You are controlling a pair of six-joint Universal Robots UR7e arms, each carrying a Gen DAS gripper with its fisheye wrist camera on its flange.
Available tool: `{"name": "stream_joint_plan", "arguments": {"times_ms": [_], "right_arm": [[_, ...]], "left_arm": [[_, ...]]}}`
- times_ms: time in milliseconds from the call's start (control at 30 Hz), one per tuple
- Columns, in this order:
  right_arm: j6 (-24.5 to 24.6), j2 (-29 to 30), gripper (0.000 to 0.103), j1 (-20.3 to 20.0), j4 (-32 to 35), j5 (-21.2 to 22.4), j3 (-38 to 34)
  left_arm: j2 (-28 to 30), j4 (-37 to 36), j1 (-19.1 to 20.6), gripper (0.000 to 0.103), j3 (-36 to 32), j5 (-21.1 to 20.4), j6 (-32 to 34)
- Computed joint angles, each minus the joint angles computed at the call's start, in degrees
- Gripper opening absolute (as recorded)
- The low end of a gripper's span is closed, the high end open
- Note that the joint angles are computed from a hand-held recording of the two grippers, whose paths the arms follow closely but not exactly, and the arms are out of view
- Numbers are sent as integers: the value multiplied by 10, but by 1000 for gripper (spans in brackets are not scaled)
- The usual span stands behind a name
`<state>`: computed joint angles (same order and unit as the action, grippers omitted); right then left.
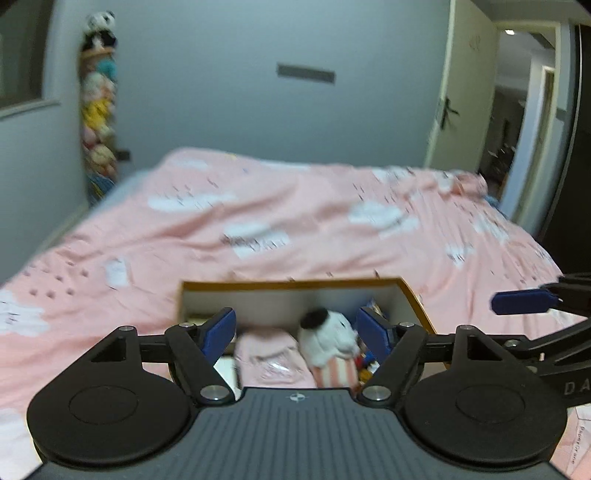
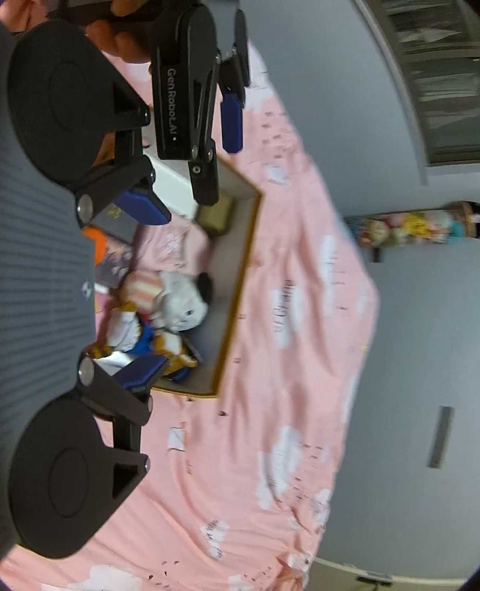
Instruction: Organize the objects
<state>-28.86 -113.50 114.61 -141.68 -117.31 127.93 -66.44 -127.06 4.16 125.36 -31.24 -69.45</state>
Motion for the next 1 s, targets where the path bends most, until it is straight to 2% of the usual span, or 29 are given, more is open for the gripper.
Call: {"name": "stream_joint_plan", "arguments": {"times_ms": [67, 133, 200, 333, 500, 600, 700, 1000], "right_arm": [[-2, -13, 85, 11, -36, 1, 19], [0, -26, 88, 21, -68, -1, 40], [1, -34, 92, 29, -98, -6, 59], [20, -47, 93, 37, -131, -24, 91], [54, -58, 93, 32, -155, -46, 122], [73, -66, 94, 26, -141, -45, 128], [68, -66, 95, 31, -143, -52, 135], [64, -64, 96, 29, -141, -60, 138]], "left_arm": [[-5, 70, -13, 92, -9, 14, -53], [-10, 122, -26, 92, -14, 23, -78], [-16, 156, -36, 92, -13, 26, -99], [-24, 201, -49, 93, -7, 8, -152], [-27, 202, -45, 93, 7, -38, -178], [-26, 182, -42, 93, 15, -61, -175], [-26, 167, -42, 93, 21, -79, -167], [-30, 175, -47, 93, 23, -80, -176]]}}
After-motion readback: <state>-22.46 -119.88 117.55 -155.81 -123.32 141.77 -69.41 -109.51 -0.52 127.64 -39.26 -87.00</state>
